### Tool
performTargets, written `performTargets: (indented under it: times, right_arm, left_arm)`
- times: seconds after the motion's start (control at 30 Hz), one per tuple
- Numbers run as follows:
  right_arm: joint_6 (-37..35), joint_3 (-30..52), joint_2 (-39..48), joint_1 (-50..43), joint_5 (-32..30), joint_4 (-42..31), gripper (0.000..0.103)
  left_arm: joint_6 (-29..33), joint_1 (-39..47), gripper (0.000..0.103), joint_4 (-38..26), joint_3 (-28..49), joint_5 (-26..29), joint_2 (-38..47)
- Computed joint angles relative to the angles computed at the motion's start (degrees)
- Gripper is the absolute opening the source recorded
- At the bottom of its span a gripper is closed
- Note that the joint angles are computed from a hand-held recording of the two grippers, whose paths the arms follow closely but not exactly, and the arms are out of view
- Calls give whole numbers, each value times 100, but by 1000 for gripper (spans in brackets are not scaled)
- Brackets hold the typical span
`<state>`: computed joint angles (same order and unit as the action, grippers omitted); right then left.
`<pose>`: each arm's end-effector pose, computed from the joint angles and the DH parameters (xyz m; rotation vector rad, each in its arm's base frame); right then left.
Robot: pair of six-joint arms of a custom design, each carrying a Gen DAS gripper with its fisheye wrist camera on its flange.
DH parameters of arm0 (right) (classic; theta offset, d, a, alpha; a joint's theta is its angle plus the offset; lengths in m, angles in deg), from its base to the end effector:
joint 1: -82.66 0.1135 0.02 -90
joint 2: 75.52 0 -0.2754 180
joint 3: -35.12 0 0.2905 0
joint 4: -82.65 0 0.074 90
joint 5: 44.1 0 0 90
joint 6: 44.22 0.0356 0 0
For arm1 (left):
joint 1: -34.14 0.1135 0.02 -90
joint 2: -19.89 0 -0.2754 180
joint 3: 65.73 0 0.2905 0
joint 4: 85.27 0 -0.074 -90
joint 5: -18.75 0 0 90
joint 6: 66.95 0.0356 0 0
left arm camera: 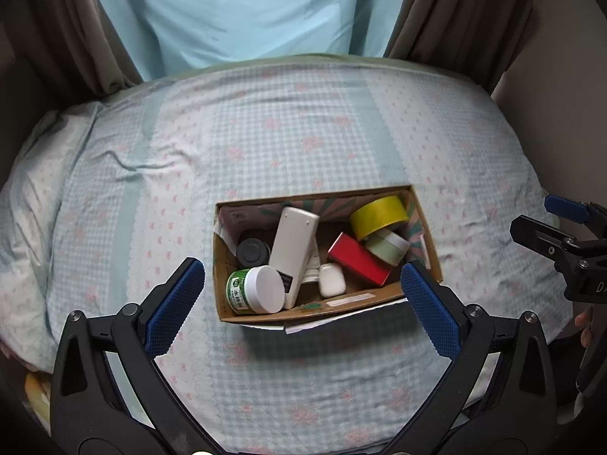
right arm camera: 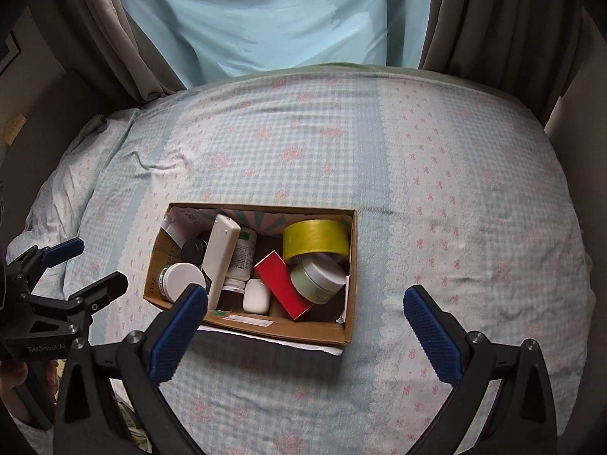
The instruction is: Organize rigid objects
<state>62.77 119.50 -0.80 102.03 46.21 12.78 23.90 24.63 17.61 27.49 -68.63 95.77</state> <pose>0.2720 0.0954 0.3328 -0.0529 2.6374 0.2121 0.2811 -0.0487 0.3725 0.2523 2.6047 -0.1130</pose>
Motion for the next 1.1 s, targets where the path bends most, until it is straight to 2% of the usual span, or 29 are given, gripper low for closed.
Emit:
performTargets:
  times: [0.13,0.3,0.43,0.53,0.63,0.87,1.1]
  right_arm:
    - [-333,1028,-484,-355,265,-988,103]
    - [-837,2325,-830,-1083,345,-1793,103]
    - [-1201,2979,-1045,-1730,229,-2040,103]
    - [-1458,3059,-1324,-2162,70,-2104,103]
    - [-1659,2933,-1624,-2509,-60,-2126,103]
    - [-1881,2810,-1889,-3069,-376,-2246,103]
    - [-2293,2862,-2005,-3813,-1033,-2391,103]
  left_arm:
    - [-712,-866,103,-634,1455,-526,-91]
    - [-1447,-2408,103,-1189,3169,-1973,199]
    - [-2088,-3520,103,-1594,3938,-2884,394]
    - [-2495,-4233,103,-1743,4063,-3432,401]
    - [-2862,-4702,103,-1902,4075,-3756,417]
    - [-3277,-5159,103,-2104,4042,-4062,398]
    - [-3537,-5355,103,-2278,4071,-4267,377]
